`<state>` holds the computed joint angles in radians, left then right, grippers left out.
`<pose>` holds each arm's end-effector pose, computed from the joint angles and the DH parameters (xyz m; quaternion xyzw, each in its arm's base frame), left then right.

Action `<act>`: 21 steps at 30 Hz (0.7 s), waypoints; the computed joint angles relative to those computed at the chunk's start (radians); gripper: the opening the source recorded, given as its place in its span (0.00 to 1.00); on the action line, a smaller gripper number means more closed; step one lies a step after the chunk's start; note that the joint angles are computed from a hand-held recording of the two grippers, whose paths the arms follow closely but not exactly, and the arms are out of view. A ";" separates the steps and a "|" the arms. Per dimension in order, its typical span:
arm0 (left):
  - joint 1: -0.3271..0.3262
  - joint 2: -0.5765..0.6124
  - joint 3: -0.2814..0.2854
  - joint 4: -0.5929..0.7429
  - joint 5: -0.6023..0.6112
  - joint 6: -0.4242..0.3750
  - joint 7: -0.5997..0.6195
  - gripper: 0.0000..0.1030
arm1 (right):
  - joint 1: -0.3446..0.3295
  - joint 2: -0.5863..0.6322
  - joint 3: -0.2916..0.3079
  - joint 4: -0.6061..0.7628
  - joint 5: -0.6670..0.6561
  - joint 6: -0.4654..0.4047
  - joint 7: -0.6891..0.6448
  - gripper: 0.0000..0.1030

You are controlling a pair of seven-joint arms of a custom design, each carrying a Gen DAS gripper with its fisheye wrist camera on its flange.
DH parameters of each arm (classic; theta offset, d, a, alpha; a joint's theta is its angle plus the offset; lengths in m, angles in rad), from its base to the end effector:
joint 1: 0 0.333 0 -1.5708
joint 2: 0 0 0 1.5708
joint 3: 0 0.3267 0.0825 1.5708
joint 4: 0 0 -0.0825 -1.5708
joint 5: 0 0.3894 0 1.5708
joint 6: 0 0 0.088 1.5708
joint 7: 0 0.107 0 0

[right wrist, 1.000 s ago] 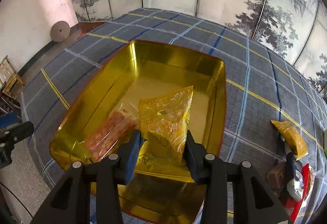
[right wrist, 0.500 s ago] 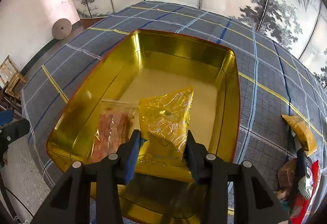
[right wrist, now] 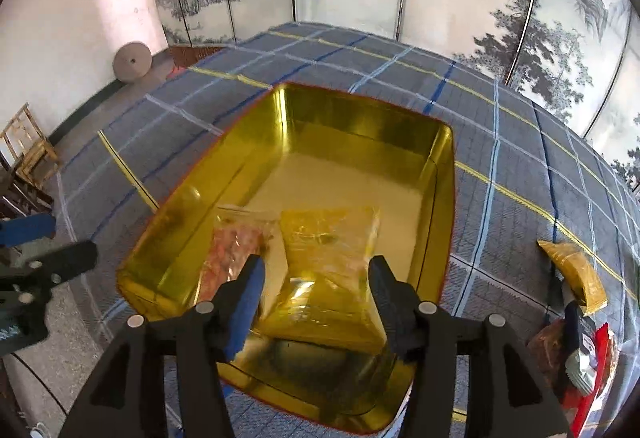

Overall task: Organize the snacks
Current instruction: 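Move the right gripper to the clear orange-puff bag and grasp it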

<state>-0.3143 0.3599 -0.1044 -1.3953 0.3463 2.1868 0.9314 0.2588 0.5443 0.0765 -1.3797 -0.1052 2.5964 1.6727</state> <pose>0.6634 -0.2672 0.5618 -0.7159 0.6498 -0.1696 0.1910 0.7301 0.2413 0.4844 -0.7535 0.5678 -0.1975 0.2661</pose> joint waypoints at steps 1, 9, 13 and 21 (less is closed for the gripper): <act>-0.003 0.004 -0.001 0.007 0.002 0.001 0.001 0.67 | -0.013 -0.011 0.013 -0.015 0.019 0.013 -0.012 0.53; -0.037 0.057 -0.011 0.101 -0.004 -0.009 0.041 0.67 | -0.090 -0.130 0.047 -0.159 0.133 0.107 -0.079 0.54; -0.068 0.109 -0.012 0.183 -0.008 -0.032 0.082 0.67 | -0.118 -0.210 0.019 -0.255 0.141 0.156 -0.083 0.54; -0.141 0.248 -0.009 0.405 -0.040 -0.108 0.171 0.68 | -0.171 -0.317 -0.098 -0.390 0.028 0.184 0.026 0.54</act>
